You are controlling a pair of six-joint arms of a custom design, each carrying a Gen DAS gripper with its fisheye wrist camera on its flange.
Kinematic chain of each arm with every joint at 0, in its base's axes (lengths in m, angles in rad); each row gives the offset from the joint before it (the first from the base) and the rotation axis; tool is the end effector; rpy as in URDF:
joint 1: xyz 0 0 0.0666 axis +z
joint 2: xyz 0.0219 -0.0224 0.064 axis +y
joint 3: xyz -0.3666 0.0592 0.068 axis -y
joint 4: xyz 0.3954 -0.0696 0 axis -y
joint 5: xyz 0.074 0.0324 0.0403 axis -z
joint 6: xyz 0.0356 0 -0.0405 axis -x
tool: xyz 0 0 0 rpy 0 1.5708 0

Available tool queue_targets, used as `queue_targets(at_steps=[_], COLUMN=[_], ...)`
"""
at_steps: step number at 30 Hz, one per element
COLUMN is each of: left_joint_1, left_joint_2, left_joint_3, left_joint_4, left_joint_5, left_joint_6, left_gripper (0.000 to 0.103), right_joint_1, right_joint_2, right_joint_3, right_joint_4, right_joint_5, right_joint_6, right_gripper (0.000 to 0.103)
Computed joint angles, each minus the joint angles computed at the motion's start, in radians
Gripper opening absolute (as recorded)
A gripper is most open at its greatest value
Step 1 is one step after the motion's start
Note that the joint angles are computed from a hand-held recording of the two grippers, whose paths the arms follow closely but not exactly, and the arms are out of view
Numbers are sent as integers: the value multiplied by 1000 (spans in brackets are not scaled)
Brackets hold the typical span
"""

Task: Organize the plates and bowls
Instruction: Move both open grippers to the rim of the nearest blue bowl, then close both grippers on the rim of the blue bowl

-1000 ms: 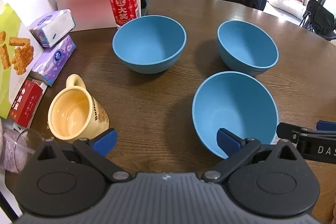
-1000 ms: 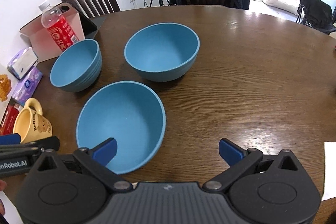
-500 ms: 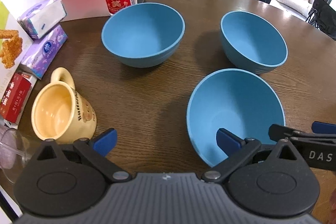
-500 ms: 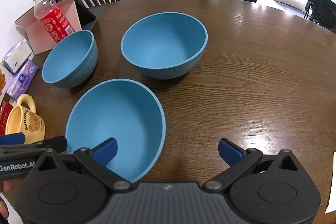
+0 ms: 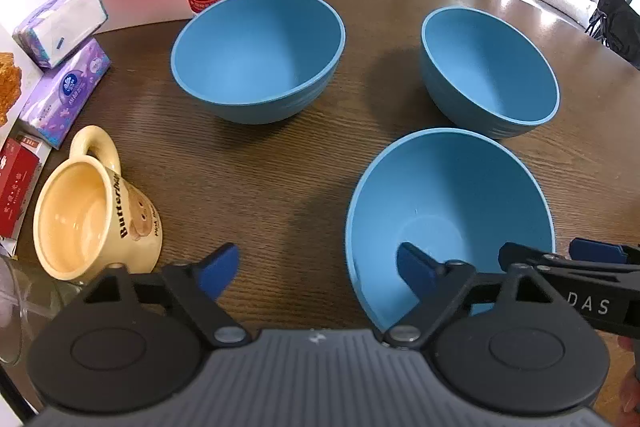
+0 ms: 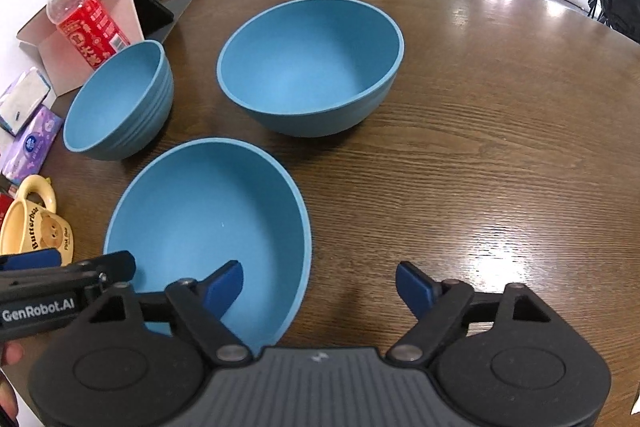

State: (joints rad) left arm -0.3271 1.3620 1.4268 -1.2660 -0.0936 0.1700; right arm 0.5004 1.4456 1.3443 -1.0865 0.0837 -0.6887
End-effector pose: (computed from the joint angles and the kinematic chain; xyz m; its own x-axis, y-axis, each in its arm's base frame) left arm 0.4236 -0.1406 0.4268 -0.9190 0.1339 -0.3708 0.1344 0.9906 0.0248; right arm 0.4207 0.2262 0.3612 -0.9148 0.2216 -0.3378 0.1693 0.9694 0.1776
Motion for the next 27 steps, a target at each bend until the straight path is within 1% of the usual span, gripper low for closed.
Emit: queue_targets(at_steps=[1, 7, 9, 10, 12, 13, 15, 21, 24, 27], left_joint_1=[0, 3, 4, 4, 4, 4, 6, 11, 14, 23], left_joint_2=[4, 27, 34, 37, 43, 46, 51, 60, 65, 68], left_joint_3=[1, 10, 15, 17, 20, 20, 22, 24, 25, 26], left_joint_4=[-1, 1, 0, 1, 1, 2, 1, 6, 8, 8], left_joint_5=[3, 21, 29, 34, 43, 48, 66, 97, 109, 125], left_joint_6=[0, 1, 0, 1, 2, 3, 5, 2, 4, 3], left_gripper=[81, 64, 54, 52, 44, 42, 32, 19, 15, 12], right_joint_1=[-2, -15, -20, -22, -25, -27, -31, -41, -45, -47], right_joint_2=[3, 14, 18, 19, 21, 22, 23, 27, 27, 27], right_joint_3=[0, -3, -3, -5, -6, -6, -8, -14, -18, -20], right_joint_4=[1, 13, 17, 21, 26, 28, 32, 44, 52, 56], right_joint_5=[-2, -22, -34, -40, -51, -55, -65, -92, -105, -113], right_joint_6=[0, 1, -2, -4, -7, -8, -8, -18, -26, -25], right_gripper=[76, 67, 62, 59, 55, 52, 47, 30, 21, 16])
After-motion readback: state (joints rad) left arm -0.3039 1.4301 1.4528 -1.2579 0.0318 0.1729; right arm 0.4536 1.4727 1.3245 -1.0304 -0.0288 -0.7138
